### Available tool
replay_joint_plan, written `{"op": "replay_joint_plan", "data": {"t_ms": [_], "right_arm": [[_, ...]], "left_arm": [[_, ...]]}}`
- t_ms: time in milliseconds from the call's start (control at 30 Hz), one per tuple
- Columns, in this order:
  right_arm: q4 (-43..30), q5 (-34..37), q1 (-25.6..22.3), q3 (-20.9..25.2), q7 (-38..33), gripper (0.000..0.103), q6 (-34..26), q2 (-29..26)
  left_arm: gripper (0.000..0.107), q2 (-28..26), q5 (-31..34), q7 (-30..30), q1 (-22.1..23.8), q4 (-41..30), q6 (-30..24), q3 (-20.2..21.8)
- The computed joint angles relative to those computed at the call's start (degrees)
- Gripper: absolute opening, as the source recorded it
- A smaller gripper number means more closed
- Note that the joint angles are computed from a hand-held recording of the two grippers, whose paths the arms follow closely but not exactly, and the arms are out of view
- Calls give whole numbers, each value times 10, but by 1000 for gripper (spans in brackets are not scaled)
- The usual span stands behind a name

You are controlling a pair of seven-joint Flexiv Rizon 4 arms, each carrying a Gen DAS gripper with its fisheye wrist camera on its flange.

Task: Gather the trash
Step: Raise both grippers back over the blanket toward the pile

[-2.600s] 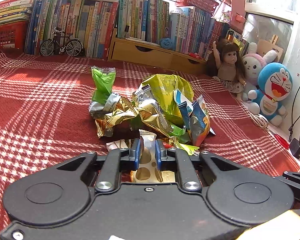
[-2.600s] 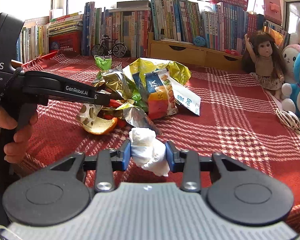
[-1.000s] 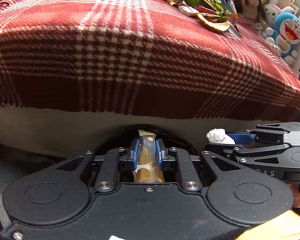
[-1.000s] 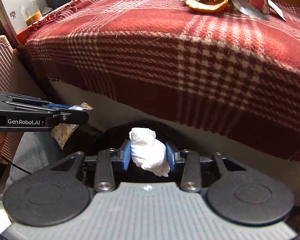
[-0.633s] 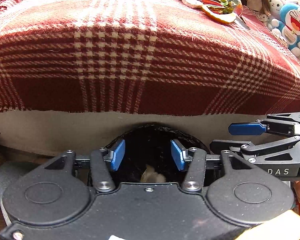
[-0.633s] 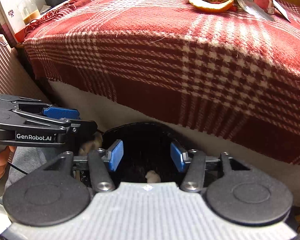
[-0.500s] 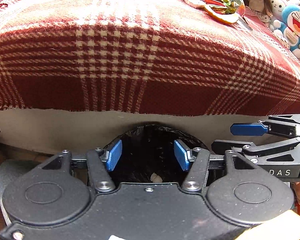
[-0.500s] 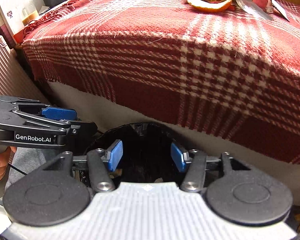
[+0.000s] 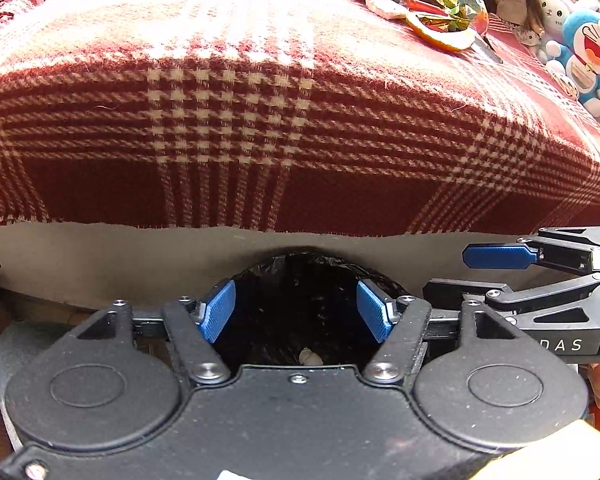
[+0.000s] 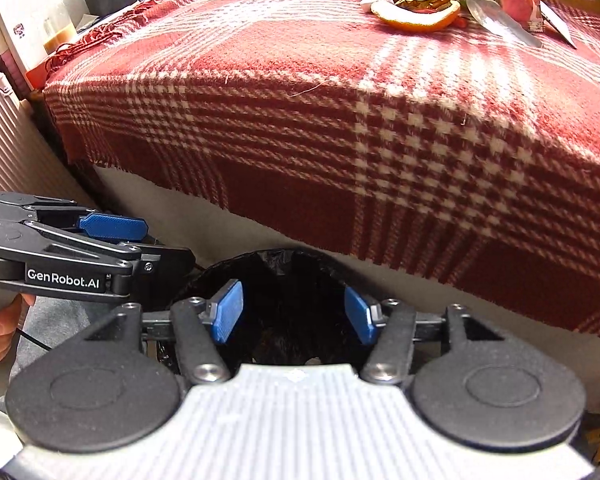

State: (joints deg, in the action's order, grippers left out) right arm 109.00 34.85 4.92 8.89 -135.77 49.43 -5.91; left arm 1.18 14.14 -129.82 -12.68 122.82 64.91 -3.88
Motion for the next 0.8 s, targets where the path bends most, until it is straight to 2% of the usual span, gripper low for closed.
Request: {"op": "replay_joint_plan", "data": {"t_ms": [100, 233, 333, 467, 633, 800], "right_arm": [[2, 5, -1, 0, -6, 70, 11, 6], [-7, 52, -8, -4, -70, 73, 17, 28], [-22, 88, -9, -13, -109, 74, 26, 40], [-54, 120, -7, -25, -123, 75, 54, 36], [-80, 88, -2, -22, -72, 76, 148, 2], [-113, 58, -25, -14, -8, 76, 179, -35]], "left_arm": [[65, 9, 1, -1, 0, -2, 0, 0], [66, 26, 43, -21, 8, -19, 17, -7], [71, 29, 82, -42, 17, -42, 35, -14], [76, 9, 108, -43, 23, -81, 56, -19], [78, -41, 128, -45, 9, -146, 65, -13], [80, -113, 117, -35, -19, -205, 104, 5]]}}
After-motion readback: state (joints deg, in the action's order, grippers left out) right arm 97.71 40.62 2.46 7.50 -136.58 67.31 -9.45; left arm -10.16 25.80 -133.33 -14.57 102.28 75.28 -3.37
